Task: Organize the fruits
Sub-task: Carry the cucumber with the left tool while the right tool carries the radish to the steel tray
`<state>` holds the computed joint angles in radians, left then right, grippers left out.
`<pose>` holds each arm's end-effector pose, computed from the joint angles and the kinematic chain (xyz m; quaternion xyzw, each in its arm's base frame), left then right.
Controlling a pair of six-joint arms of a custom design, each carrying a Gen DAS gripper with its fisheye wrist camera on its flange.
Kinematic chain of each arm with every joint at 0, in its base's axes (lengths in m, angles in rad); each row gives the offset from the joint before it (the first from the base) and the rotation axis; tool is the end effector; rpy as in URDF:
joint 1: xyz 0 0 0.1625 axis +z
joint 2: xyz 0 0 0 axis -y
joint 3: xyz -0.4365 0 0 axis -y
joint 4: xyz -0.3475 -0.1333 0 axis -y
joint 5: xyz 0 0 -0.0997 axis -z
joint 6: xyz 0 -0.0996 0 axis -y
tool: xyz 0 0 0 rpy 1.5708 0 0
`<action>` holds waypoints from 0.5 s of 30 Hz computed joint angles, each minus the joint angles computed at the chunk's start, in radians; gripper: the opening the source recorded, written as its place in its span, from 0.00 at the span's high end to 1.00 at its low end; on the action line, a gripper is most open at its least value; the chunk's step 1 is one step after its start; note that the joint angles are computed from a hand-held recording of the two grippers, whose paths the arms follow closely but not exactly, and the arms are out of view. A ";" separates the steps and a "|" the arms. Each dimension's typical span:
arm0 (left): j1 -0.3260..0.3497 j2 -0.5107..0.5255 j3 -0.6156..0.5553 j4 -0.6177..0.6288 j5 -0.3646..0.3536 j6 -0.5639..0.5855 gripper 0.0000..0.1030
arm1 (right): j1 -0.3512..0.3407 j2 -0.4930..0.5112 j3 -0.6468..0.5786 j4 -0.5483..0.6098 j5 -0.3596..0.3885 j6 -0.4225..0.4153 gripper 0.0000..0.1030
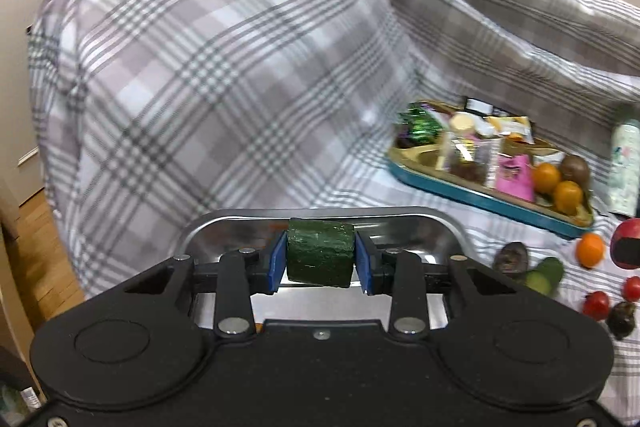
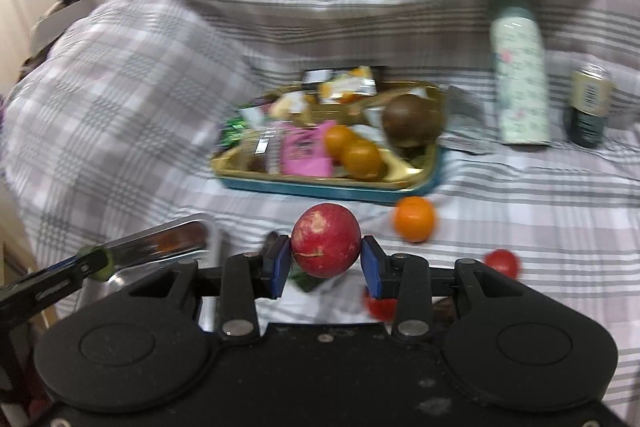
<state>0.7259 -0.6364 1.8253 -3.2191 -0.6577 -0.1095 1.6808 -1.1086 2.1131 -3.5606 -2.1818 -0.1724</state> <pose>-0.3056 -0.5549 0.0891 0.2205 0.8517 -0.3787 0.2875 0.1310 -0.4928 0.2980 -0.0226 -0.8519 0.4426 0.2789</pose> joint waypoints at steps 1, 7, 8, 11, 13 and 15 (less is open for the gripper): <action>0.004 0.001 0.003 -0.010 0.006 0.004 0.57 | 0.007 0.012 0.001 -0.011 0.013 -0.009 0.61; 0.018 -0.002 0.023 -0.057 0.000 0.013 0.57 | 0.031 0.057 0.014 -0.054 0.087 -0.050 0.61; 0.016 0.003 0.023 -0.068 0.008 0.013 0.57 | 0.034 0.069 0.012 -0.062 0.094 -0.058 0.61; 0.010 0.016 0.028 -0.099 0.020 0.038 0.57 | 0.041 0.093 0.012 -0.070 0.111 -0.079 0.61; 0.008 0.026 0.027 -0.129 0.026 0.073 0.57 | 0.039 0.106 0.009 -0.068 0.122 -0.087 0.61; 0.008 0.034 0.020 -0.126 0.041 0.090 0.57 | 0.040 0.114 0.011 -0.062 0.123 -0.085 0.61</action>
